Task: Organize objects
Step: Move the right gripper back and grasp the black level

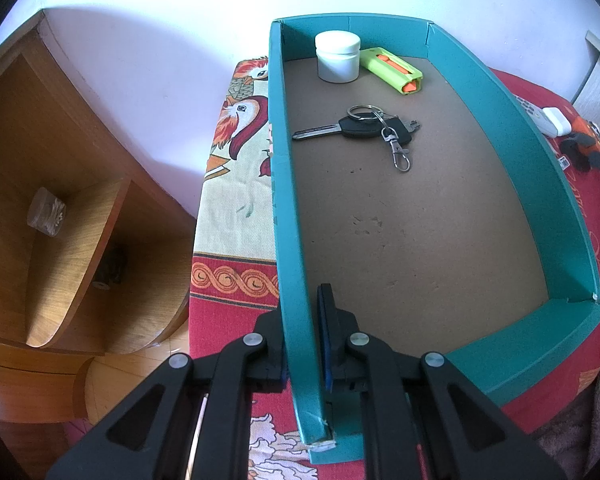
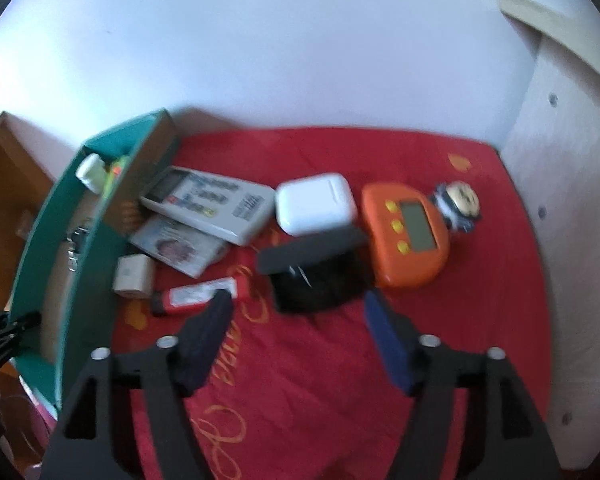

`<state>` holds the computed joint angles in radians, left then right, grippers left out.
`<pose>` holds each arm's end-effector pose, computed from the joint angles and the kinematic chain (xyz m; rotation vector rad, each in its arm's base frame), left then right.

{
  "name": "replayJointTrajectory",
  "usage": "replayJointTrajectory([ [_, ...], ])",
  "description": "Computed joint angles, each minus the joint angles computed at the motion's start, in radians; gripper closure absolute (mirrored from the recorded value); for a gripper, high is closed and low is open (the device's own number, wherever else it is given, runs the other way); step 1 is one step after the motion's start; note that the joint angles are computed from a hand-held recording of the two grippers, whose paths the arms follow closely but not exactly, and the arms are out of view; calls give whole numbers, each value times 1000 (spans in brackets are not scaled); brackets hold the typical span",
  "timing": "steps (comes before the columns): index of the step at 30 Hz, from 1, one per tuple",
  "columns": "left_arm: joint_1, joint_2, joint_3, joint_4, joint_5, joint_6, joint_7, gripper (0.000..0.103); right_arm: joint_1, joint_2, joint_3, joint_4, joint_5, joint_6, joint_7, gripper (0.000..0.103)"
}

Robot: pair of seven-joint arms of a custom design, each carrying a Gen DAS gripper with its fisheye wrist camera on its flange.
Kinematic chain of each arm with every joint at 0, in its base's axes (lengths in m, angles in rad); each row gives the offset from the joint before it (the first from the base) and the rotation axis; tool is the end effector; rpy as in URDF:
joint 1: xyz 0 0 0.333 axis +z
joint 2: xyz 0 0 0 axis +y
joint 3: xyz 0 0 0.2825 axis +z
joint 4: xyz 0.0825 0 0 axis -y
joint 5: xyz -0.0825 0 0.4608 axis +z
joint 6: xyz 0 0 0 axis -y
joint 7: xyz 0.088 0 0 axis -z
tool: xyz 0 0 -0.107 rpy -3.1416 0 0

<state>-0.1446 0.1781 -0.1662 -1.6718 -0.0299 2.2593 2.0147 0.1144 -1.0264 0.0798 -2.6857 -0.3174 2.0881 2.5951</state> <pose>0.6871 -0.2148 0.4873 -1.1542 2.5881 -0.4492 0.3879 0.0591 0.5331 -1.0837 2.5088 -0.6270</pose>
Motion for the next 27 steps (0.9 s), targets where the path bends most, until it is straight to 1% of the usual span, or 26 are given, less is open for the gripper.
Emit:
replayJointTrajectory([
  [3,-1,-1,0,-2,0,1,-1,94,-17,40,9,27,-26,14,-7,29],
  [5,-2,-2,-1,-3,1,1,-2,94,-33,92,19,57,-58,19,-15,28],
  [7,-2,-4,-1,-5,1,1,-3,94,-42,138,10,83,-80,22,-39,27],
  [10,-2,-7,-1,-9,1,2,-5,94,-39,170,0,84,-104,56,-82,27],
  [13,-4,-7,-2,-10,3,3,-7,94,-34,199,-2,100,-112,53,-125,27],
  [15,-5,-5,-2,-8,3,3,-10,94,-21,204,-21,98,-78,55,-142,27],
  [17,-6,-6,-3,-8,4,3,-11,94,-20,191,-16,84,-66,61,-134,27],
  [20,-6,-11,-3,-15,4,4,-11,94,-16,163,-29,54,-27,82,-117,27],
  [27,-6,-17,-4,-24,2,9,-12,94,-43,180,-7,54,-36,96,-60,28],
])
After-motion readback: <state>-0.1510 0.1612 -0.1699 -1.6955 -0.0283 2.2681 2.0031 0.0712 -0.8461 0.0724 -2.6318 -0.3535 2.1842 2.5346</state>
